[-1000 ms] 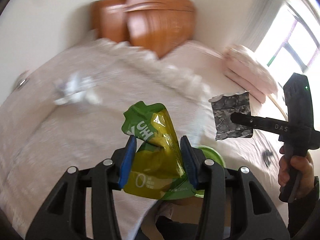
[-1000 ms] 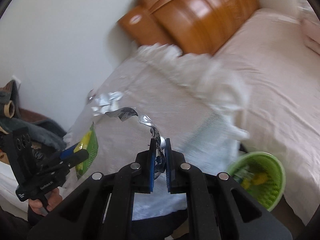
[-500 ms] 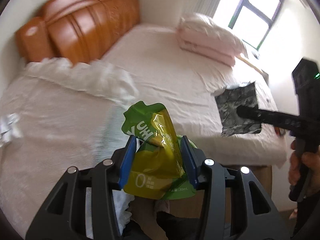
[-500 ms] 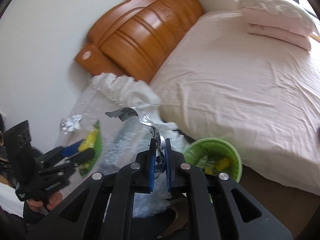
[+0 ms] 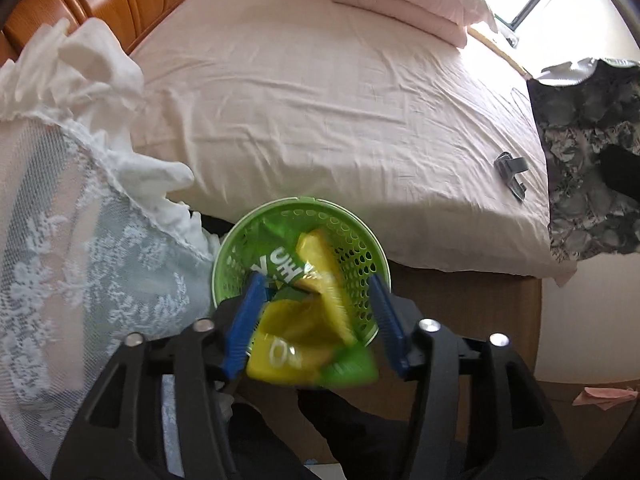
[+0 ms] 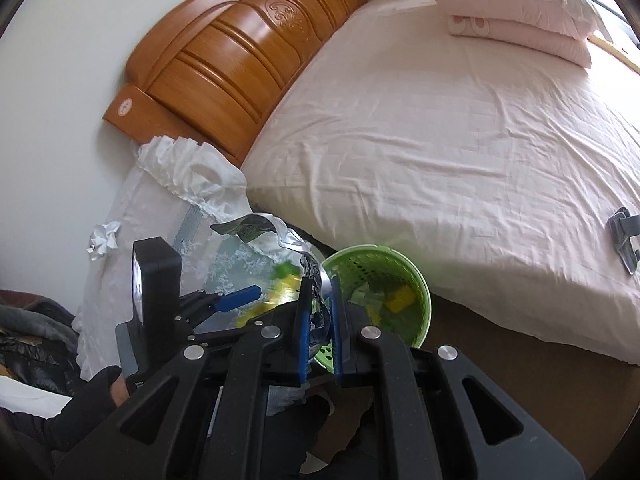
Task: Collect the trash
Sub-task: 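Carry the green-yellow bag and foil to the green wastebasket and open both grippers, then grasp the white-blue paper with the right gripper while the left grasps the silver-red packet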
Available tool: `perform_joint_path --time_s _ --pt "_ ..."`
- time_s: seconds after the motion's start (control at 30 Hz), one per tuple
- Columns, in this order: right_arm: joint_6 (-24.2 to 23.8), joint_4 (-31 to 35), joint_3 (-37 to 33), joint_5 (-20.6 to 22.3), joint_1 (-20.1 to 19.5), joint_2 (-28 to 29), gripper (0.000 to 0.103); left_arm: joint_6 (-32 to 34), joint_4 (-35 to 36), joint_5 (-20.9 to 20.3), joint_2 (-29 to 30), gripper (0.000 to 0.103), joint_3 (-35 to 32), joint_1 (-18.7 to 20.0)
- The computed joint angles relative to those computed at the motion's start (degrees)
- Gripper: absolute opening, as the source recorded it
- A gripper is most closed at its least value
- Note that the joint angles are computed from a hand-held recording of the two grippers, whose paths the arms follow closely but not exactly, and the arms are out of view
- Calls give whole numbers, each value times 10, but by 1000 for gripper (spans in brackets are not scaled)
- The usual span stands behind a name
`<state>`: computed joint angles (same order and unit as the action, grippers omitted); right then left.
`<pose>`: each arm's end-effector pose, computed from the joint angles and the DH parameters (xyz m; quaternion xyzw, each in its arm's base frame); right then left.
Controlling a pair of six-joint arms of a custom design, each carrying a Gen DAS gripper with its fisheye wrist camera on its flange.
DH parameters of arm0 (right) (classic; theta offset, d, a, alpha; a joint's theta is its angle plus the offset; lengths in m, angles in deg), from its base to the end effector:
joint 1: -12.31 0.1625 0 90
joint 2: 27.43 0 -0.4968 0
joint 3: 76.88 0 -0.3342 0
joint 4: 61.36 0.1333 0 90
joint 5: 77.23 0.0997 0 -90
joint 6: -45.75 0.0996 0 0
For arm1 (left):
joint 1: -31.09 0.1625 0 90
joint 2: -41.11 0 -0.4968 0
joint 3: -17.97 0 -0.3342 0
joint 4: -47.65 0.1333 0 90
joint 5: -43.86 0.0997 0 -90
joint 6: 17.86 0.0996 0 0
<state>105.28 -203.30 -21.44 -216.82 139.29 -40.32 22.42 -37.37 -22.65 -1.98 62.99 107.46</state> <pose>0.5508 -0.6360 -0.0001 -0.2106 -0.8806 0.3613 0.2228 -0.0168 -0.8035 0.3880 0.4539 0.8656 0.1042 0.1841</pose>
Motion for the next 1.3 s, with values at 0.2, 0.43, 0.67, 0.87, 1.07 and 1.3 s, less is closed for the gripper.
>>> perform_joint_path --time_s 0.2,0.43,0.67,0.87,1.07,1.3 --pt "-6 -23 23 9 -4 -7 9 -7 -22 -10 -14 76 23 -5" --pt "-6 -19 22 10 -8 -4 10 -6 -26 -16 -25 84 18 -9" --pt "-10 25 -14 43 -38 32 12 -25 -24 -8 -27 93 -50 -6" --pt "-20 59 -71 92 -64 79 51 -51 -7 5 -19 95 -117 0" --pt "-21 154 -170 100 -64 121 80 -55 -3 8 -13 95 -161 5" --pt "-13 222 -259 59 -36 136 89 -59 35 -1 9 95 -252 8"
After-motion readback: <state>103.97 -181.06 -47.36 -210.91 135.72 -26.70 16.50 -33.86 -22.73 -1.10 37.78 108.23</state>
